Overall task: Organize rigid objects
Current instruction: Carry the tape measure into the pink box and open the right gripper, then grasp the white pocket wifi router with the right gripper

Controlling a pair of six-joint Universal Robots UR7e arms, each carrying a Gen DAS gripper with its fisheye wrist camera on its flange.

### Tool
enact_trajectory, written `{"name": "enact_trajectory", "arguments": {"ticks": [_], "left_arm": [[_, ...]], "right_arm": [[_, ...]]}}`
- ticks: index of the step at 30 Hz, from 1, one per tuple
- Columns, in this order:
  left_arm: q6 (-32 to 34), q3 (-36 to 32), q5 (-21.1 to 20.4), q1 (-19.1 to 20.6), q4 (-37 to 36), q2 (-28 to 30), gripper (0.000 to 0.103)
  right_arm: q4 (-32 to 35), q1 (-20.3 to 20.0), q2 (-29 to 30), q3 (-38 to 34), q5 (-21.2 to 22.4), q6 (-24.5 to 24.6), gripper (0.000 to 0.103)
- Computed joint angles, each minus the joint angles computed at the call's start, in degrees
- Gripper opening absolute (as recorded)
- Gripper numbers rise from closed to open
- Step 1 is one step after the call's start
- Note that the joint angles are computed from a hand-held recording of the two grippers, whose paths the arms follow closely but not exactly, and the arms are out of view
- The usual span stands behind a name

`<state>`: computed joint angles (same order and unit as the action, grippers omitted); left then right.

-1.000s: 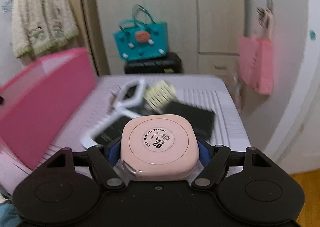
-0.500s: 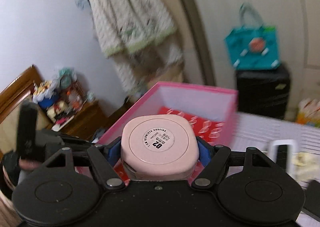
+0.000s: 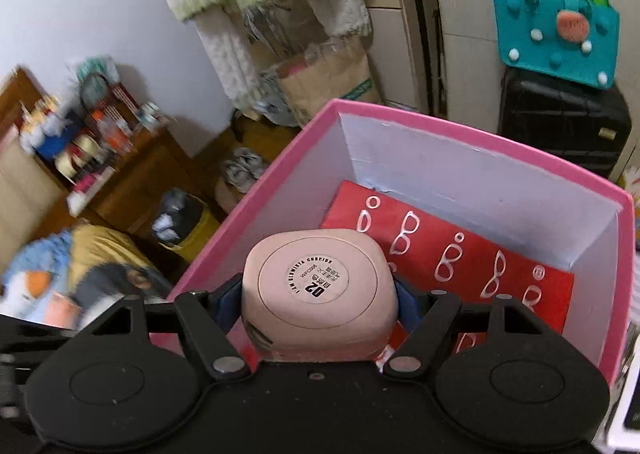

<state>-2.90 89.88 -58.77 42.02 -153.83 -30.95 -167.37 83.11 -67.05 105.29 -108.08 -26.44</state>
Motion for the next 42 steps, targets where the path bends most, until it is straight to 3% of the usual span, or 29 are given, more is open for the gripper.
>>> {"name": "enact_trajectory", "arguments": {"ticks": [6,14,19,22,25,29,31,34,39,42], "left_arm": [[1.44,-0.02,1.25,-0.52,0.08,0.36,0.008],[1.16,-0.53,2.89,-1.17,0.87,0.95,0.008],[2.04,-0.35,3.05,-1.18,0.46,0.94,0.008],[1.51,-0.05,1.99,-0.47,0.23,0.66,0.008],[1.12,0.11,1.14,-0.18,0.32,0.47,0.008],[1.15,0.48,1.24,-0.28,-0.24,0.50,0.008],[1.81,0.66,1.45,-0.34,-0.61,0.44,0.008],[1.98,0.43,1.58,-0.53,-0.01,0.39,0.008],[3.83,0.91,3.14,-1.51,-1.38,0.41,0.008],[5.91,1.66,5.05,-2.33,-3.70,0.77,0.008]], "right_arm": [[3.15,0.30,3.72,-3.43,-5.38,1.20,0.078],[5.52,-0.50,4.17,-4.76,-4.19,4.07,0.081],[3.97,0.37,-1.93,-1.32,-2.96,6.19,0.083],[-1.21,-0.11,-9.85,5.41,5.28,4.05,0.090],[-6.02,-0.73,-16.49,11.63,9.46,1.18,0.090],[-10.71,-3.34,-23.37,18.70,10.84,-3.39,0.090],[-11.48,-5.02,-25.60,20.90,10.38,-2.89,0.090],[-12.35,-10.27,-30.02,24.63,12.95,-1.32,0.090],[-24.67,-18.99,-32.53,32.66,16.92,-5.88,0.090],[-33.80,-21.74,-31.40,36.52,14.29,-9.29,0.090]]}}
